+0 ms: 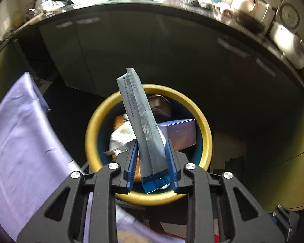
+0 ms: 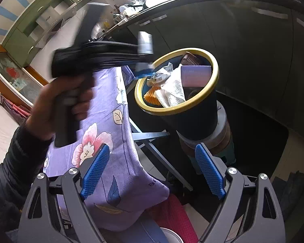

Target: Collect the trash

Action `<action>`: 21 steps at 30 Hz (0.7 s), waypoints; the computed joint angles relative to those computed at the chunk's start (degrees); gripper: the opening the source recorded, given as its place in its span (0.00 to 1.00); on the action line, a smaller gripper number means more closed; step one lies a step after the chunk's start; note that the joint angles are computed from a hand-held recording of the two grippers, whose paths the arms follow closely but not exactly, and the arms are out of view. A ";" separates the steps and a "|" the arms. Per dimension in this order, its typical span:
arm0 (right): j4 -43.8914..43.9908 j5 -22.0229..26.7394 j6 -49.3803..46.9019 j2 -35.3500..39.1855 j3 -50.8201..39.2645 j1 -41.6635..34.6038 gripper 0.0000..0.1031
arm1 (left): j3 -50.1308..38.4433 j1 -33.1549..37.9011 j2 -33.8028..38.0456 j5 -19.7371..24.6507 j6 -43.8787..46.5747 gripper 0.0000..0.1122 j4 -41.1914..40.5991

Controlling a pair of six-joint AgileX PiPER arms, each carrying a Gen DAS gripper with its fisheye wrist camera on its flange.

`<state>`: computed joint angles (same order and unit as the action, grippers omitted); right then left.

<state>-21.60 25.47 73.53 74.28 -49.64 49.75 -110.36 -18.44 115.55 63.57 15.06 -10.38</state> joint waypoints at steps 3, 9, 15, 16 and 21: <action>0.60 -0.06 -0.22 0.23 0.05 -0.17 0.83 | -5.20 -0.76 5.53 2.71 -1.76 0.30 0.64; -2.98 3.43 3.04 0.03 -1.96 2.48 0.83 | 1.18 2.90 0.50 1.29 3.74 0.62 -4.12; -5.27 6.03 3.34 3.49 -6.48 6.48 0.85 | 26.05 12.80 -23.52 -7.96 17.65 0.77 -12.83; -6.35 7.23 3.72 4.51 -7.86 7.59 0.86 | 29.92 15.05 -27.72 -9.49 20.28 0.79 -14.07; -13.16 13.79 6.97 9.54 -14.73 13.40 0.88 | 45.84 37.84 -47.25 -9.90 37.94 0.84 -26.32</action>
<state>-34.76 39.26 80.50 83.81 -64.38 63.14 -64.52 19.40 68.30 53.67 53.00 -36.70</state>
